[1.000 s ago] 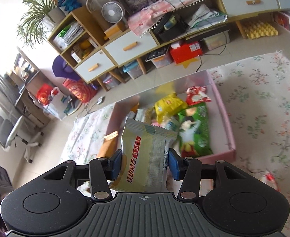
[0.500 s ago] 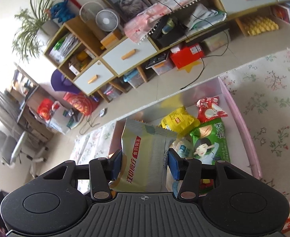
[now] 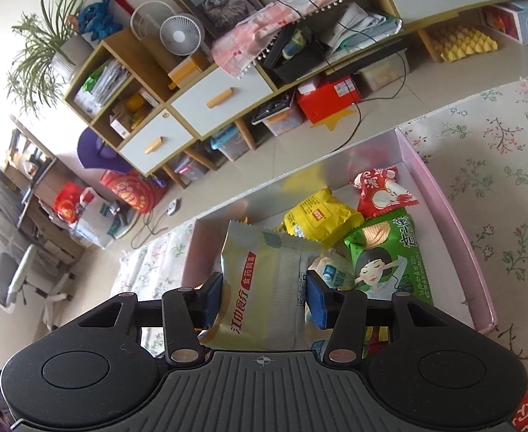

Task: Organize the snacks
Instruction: 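Lower both items into the pink box and open both grippers, then lift both open grippers away from the pink box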

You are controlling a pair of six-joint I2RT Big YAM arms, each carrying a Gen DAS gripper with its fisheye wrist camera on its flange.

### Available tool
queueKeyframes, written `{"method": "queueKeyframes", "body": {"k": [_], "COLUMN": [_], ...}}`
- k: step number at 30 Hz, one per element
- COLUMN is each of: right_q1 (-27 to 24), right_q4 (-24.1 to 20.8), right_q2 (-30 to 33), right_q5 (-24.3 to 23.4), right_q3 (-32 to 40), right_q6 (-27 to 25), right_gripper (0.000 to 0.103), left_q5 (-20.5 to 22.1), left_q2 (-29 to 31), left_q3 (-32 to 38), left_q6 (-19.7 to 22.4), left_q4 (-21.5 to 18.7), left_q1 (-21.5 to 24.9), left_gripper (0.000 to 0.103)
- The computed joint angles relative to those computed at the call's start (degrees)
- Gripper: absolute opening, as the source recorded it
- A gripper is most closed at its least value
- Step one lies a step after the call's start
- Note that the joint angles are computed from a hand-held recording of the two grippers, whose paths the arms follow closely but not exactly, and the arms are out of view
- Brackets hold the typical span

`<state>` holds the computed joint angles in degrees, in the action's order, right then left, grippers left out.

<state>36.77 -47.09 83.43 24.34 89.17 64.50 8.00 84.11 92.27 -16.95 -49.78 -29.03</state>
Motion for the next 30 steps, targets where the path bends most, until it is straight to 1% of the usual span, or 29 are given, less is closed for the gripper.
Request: {"method": "queueKeyframes", "body": {"k": [6, 10, 13, 14, 15, 16, 17, 21, 23, 26, 30], "right_q1": [-0.08, -0.06, -0.18, -0.18, -0.10, -0.03, 0.03, 0.36, 0.50, 0.75, 1.17], "right_q4": [0.04, 0.07, 1.23, 1.45, 1.59, 1.57, 1.40, -0.06, -0.97, -2.94, -5.51], "right_q2": [-0.18, -0.21, -0.63, -0.74, -0.81, -0.87, -0.89, -0.98, -1.12, -1.20, -1.78], "right_q5": [0.05, -0.01, -0.74, -0.79, -0.64, -0.49, -0.44, -0.26, 0.01, 0.25, 0.66], "right_q3": [-0.22, -0.17, -0.74, -0.82, -0.86, -0.77, -0.61, 0.15, 0.43, 1.17, 1.78], "right_q6": [-0.42, 0.00, 0.67, 0.79, 0.84, 0.69, 0.43, -0.01, -0.66, -1.28, -1.29], "right_gripper": [0.048, 0.050, 0.059, 0.068, 0.072, 0.077, 0.078, 0.084, 0.085, 0.085, 0.087], "left_q5": [0.15, 0.32, -0.76, -0.47, -0.14, -0.15, -0.28, 0.26, 0.51, 0.37, -0.48], "left_q2": [0.54, 0.56, 0.68, 0.66, 0.70, 0.66, 0.56, 0.51, 0.48, 0.05, -0.87], "left_q3": [0.60, 0.69, 1.15, 1.17, 1.33, 1.36, 1.32, 1.59, 1.77, 1.73, 1.41], "left_q6": [-0.70, -0.08, 0.52, 0.72, 1.08, 1.46, 1.83, 2.94, 3.14, 4.65, 5.74], "left_q4": [-0.66, -0.90, -1.74, -1.88, -2.15, -2.16, -2.10, -2.80, -3.18, -3.40, -3.90], "left_q1": [0.11, 0.10, -0.21, -0.16, -0.13, -0.13, -0.18, -0.26, -0.37, -0.64, -1.18], "left_gripper": [0.027, 0.027, 0.032, 0.037, 0.043, 0.047, 0.053, 0.061, 0.066, 0.073, 0.087]}}
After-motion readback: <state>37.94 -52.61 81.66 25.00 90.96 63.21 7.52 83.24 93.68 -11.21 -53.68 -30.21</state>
